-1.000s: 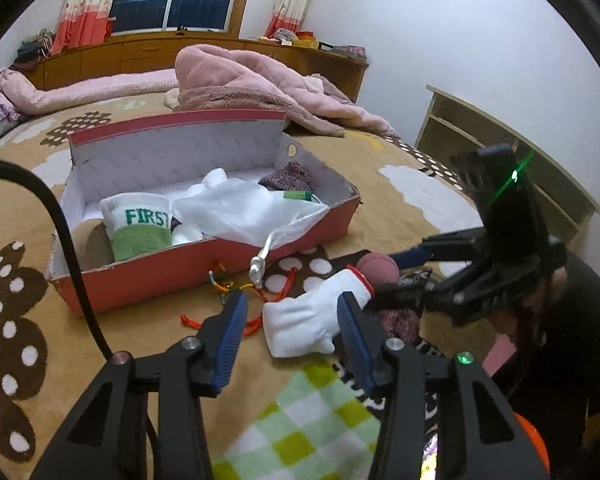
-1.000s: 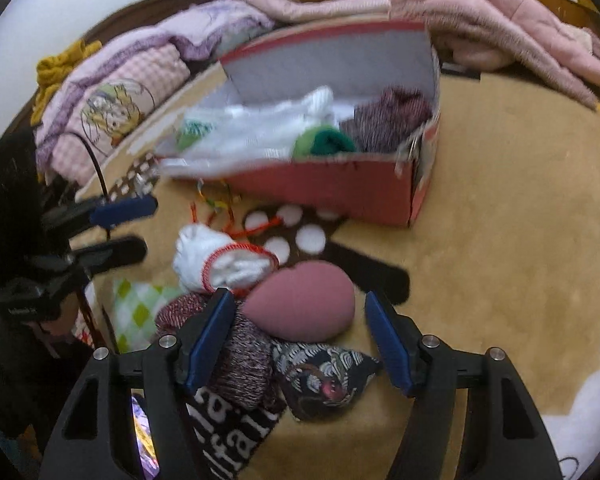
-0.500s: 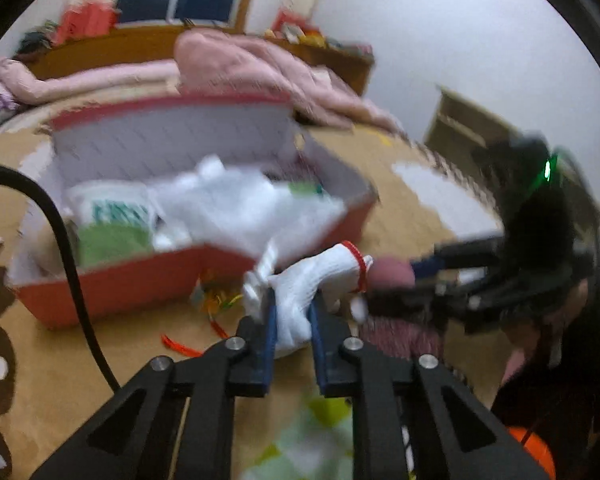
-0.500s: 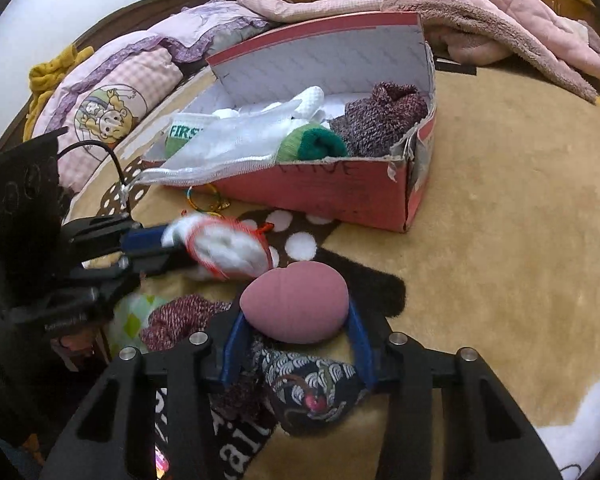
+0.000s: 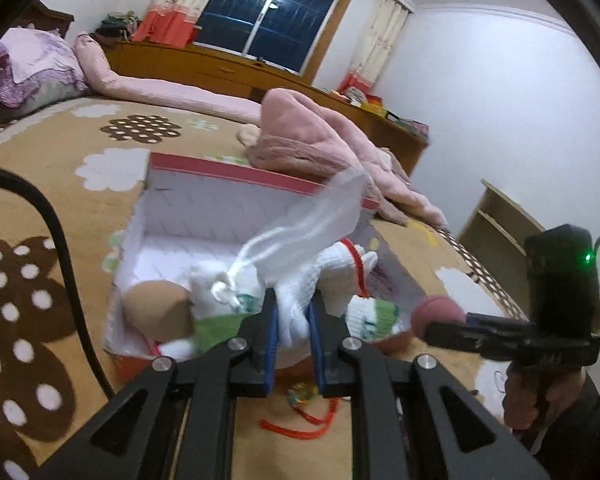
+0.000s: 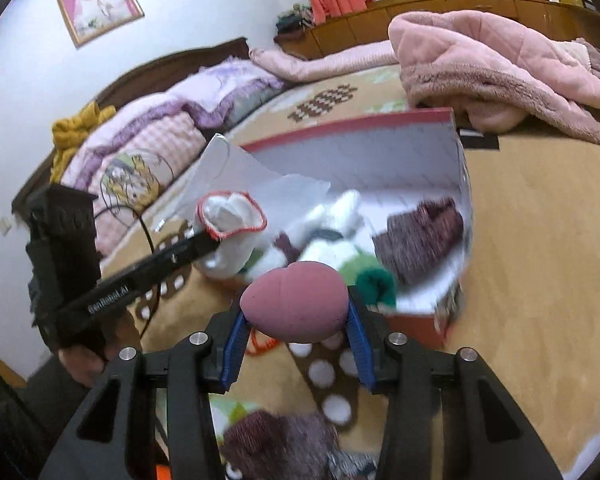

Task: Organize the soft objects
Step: 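Carry the glove with left tool while right tool carries pink ball into the box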

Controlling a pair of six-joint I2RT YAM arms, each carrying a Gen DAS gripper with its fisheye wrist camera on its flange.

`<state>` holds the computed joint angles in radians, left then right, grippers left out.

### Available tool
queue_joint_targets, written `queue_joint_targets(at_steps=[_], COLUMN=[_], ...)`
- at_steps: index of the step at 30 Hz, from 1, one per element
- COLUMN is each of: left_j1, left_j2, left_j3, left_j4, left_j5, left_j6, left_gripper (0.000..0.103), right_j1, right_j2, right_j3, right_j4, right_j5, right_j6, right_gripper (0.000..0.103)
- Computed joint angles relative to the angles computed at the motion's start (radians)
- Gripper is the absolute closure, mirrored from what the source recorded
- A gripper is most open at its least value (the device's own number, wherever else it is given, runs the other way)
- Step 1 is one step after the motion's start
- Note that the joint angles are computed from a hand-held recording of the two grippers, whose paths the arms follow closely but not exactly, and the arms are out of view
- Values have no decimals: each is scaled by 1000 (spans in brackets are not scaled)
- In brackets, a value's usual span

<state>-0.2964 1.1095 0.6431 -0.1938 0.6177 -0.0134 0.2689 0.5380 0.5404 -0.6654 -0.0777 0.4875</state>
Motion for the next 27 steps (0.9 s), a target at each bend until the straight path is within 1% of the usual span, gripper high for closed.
queue_joint_targets(at_steps=[2, 7, 12, 16, 20, 22, 27], left_j1=[21, 46, 81, 81, 54, 17, -22], left_j2=[8, 10, 18, 40, 69, 81, 103], left_j3=[2, 9, 27, 48, 61, 59, 54], left_j4=[2, 7, 16, 28, 47, 50, 62], left_j5=[5, 12, 50, 30, -42, -131, -185], left_j6=[1, -8, -27, -37, -55, -51, -37], left_gripper=[89, 89, 89, 89, 89, 89, 88], right_j1=[-23, -33, 0, 4, -12, -8, -5], right_j2=[16, 72, 102, 120, 152, 170, 273], right_j3=[-2, -6, -1, 6, 15, 19, 37], right_j4=[32, 93, 103, 113, 141, 149, 166], right_j5=[-15, 14, 109, 148, 156, 165, 180], right_j6=[-2, 3, -13, -29, -34, -31, -42], right_gripper=[58, 58, 57, 57, 57, 57, 57])
